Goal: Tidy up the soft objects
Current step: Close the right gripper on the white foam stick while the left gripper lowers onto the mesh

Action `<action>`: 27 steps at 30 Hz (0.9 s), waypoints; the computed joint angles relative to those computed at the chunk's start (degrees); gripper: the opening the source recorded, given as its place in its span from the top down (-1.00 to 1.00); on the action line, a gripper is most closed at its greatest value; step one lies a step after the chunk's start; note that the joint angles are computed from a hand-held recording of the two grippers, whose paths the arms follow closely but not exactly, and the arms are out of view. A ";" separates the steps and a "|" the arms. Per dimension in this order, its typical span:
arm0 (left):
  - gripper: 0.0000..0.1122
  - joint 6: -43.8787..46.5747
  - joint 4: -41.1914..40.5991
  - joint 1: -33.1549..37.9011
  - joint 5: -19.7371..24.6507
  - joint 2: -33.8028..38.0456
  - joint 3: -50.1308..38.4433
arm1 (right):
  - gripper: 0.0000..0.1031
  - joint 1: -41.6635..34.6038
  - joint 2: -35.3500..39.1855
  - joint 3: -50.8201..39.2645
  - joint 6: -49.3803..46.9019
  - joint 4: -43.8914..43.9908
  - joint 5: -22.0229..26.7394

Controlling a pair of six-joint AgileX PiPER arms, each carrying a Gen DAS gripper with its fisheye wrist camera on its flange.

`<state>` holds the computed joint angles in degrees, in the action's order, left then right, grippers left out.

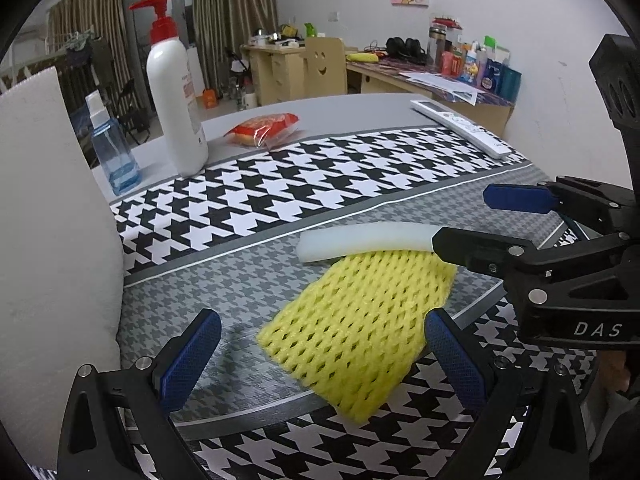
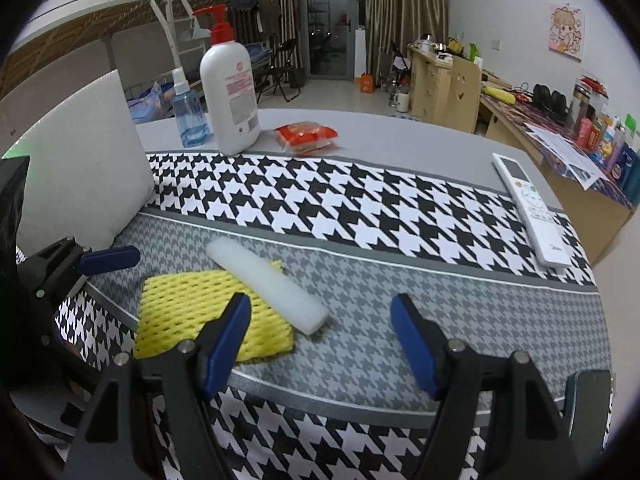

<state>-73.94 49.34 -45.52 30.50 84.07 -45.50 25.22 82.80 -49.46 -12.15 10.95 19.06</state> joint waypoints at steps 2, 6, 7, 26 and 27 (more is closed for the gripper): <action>-0.81 0.65 -0.59 0.52 -0.52 0.07 0.06 | -0.42 0.05 0.70 -0.53 -0.92 0.63 0.32; -0.81 2.75 -2.71 1.04 -0.35 0.45 -0.32 | -0.32 -0.14 2.41 -1.58 -3.41 2.66 1.57; -0.81 3.49 -3.34 1.34 -0.78 0.41 -0.25 | -0.27 -0.27 2.83 -1.78 -4.28 3.48 1.74; -0.81 9.57 -9.44 3.33 -2.71 0.55 -0.34 | 0.19 -0.79 5.88 -3.95 -15.38 13.29 4.17; -0.81 9.72 -9.57 3.35 -2.76 0.51 -0.31 | 0.19 -0.88 6.09 -4.13 -15.81 13.70 4.32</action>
<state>-64.22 39.77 -42.17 27.74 84.58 -45.82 24.34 88.89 -53.59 -27.97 24.65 23.38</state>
